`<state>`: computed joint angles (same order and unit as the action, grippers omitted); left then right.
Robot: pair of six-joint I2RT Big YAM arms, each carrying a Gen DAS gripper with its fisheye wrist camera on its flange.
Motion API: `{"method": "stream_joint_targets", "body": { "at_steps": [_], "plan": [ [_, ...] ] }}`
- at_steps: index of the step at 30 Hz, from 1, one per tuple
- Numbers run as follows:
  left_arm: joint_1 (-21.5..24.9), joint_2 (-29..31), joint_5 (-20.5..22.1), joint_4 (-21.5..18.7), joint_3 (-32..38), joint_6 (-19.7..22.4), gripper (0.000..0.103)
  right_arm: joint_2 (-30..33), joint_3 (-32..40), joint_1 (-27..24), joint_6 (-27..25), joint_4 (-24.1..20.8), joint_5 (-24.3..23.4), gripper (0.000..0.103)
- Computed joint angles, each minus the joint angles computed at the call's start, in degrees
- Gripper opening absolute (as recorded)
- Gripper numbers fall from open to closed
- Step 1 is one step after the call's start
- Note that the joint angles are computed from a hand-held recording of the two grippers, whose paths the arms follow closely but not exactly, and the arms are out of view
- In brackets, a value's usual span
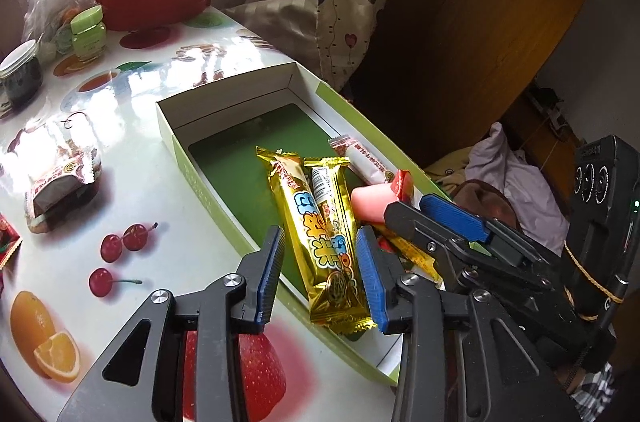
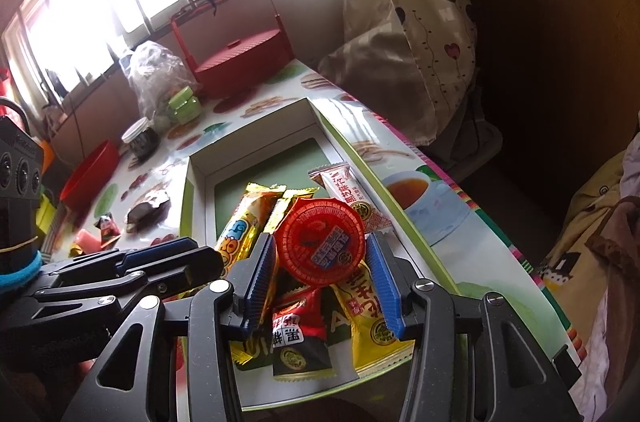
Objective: Organize snacks
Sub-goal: 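Open both tools to drop the wafer bar and jelly cup into the box, then move both open tools back over the snacks on the table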
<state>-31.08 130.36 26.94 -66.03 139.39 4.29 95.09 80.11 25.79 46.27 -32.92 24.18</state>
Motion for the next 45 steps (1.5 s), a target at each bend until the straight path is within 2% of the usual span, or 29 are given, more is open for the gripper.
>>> {"method": "stream_joint_targets", "body": {
  "at_steps": [19,30,39,45],
  "plan": [
    [1.3,-9.5,-4.3,9.3,-14.2,-0.6,0.039,-0.5,1.5,2.9,0.5,-1.9,3.7,0.049],
    [2.5,-12.4,-6.3,12.9,-18.6,-1.4,0.040,1.0,4.1,3.9,-0.5,-2.9,4.7,0.051],
    [3.9,-15.2,-7.8,16.7,-23.0,-1.3,0.041,3.0,7.2,4.8,-3.0,-2.6,4.7,0.054],
    [5.0,-16.8,-9.4,19.0,-25.5,-1.6,0.047,5.0,9.7,5.2,-5.3,-1.9,3.7,0.055]
  ]
}}
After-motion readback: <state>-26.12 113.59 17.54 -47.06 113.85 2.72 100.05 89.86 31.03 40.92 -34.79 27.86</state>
